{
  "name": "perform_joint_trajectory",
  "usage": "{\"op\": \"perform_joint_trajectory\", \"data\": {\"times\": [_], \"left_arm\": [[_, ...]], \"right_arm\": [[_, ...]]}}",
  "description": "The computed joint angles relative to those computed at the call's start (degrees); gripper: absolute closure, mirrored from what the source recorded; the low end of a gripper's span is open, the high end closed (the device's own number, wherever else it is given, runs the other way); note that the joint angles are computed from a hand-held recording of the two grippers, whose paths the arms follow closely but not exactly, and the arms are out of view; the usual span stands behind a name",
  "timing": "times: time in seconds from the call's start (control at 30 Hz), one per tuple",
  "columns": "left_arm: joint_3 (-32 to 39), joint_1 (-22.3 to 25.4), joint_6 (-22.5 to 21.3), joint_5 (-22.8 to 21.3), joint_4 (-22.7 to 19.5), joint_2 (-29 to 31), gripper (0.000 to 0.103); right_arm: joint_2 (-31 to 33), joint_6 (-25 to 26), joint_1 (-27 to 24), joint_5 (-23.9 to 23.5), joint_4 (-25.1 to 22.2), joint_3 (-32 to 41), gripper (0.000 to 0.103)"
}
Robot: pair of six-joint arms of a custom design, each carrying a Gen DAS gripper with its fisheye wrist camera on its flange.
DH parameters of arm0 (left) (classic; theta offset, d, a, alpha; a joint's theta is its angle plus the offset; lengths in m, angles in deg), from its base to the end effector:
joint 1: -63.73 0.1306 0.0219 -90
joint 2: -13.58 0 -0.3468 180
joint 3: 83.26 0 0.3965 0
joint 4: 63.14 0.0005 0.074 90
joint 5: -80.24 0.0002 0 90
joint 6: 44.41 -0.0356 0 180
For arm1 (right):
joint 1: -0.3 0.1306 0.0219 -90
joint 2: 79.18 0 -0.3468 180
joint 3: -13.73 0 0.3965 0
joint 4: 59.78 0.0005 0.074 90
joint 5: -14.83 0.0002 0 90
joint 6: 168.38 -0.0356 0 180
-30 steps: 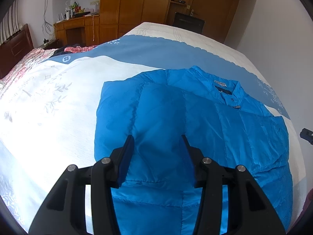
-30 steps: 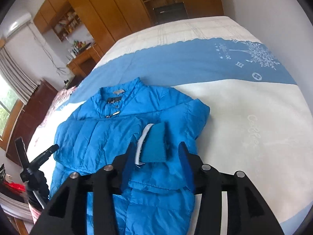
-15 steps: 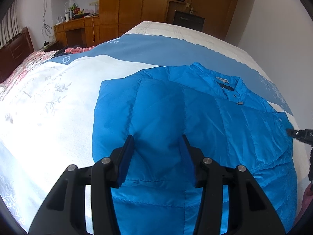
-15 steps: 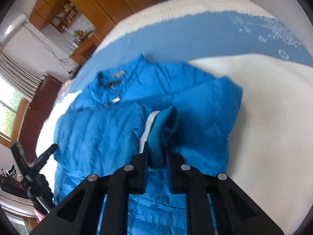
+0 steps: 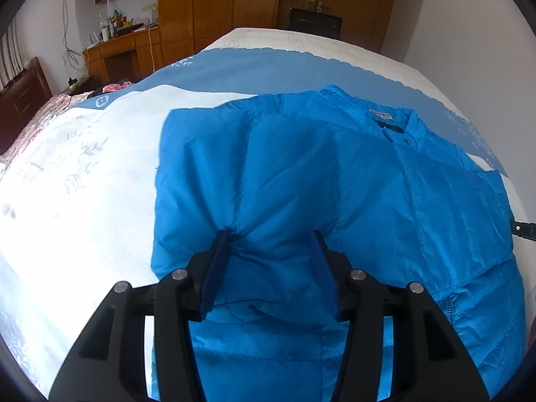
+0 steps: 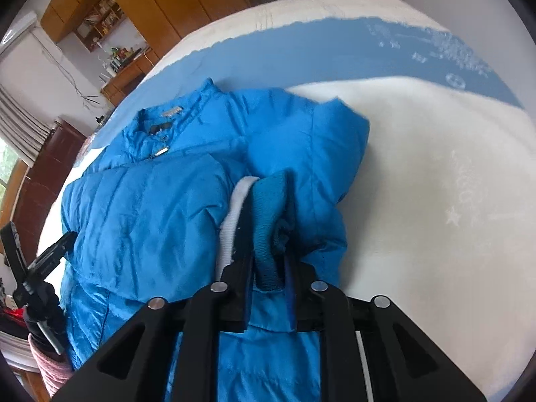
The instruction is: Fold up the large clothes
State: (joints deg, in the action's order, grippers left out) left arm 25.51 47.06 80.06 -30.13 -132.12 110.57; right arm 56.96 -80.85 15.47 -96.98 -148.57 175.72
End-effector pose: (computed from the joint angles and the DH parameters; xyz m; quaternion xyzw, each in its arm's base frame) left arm 0.4922 -0.1350 0.4654 -0.1954 0.9251 0.0331 0.3239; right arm 0.6504 0.1895 0.4484 -0.1496 0.9439 0.2170 0.1988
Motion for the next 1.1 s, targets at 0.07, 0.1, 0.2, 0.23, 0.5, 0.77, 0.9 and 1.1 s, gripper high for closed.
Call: {"op": "perform_joint_trajectory", "data": {"times": [0.07,0.1,0.2,0.23,0.5,0.77,0.9,1.1], "left_arm": [[0.88,-0.73,0.51,-2.54,-0.68,-0.54,0.054],[1.35,-1.21,0.32,-3.63,-0.61,-0.68,0.054],[2.19,-2.38,-0.46,-2.55,1.09,-0.98,0.054],[2.60,-2.74,-0.79,-1.02,1.60,-0.63,0.054],[3.02,-3.08,-4.00,0.00,0.00,3.29,0.053],[0.00,-2.61,-4.45,-0.01,1.71,1.94,0.053],[-0.39,-2.74,-4.17,-0.47,2.28,1.91,0.053],[-1.27,-2.96,-3.93,-1.09,3.45,1.44,0.053]], "right_arm": [[-4.95,-1.12,-0.29,2.35,4.14,-6.16,0.078],[-7.86,-1.61,-0.27,4.98,7.33,-9.61,0.078],[-11.94,-0.58,0.35,6.12,13.09,-13.83,0.078],[-11.34,0.10,0.61,4.22,12.90,-12.95,0.078],[-2.41,2.63,3.08,4.73,5.57,-4.61,0.079],[-10.92,2.76,3.51,5.84,17.56,-21.50,0.079],[-13.34,2.33,3.42,5.76,21.39,-25.94,0.079],[-15.81,2.15,4.24,7.89,27.36,-30.52,0.079]]}}
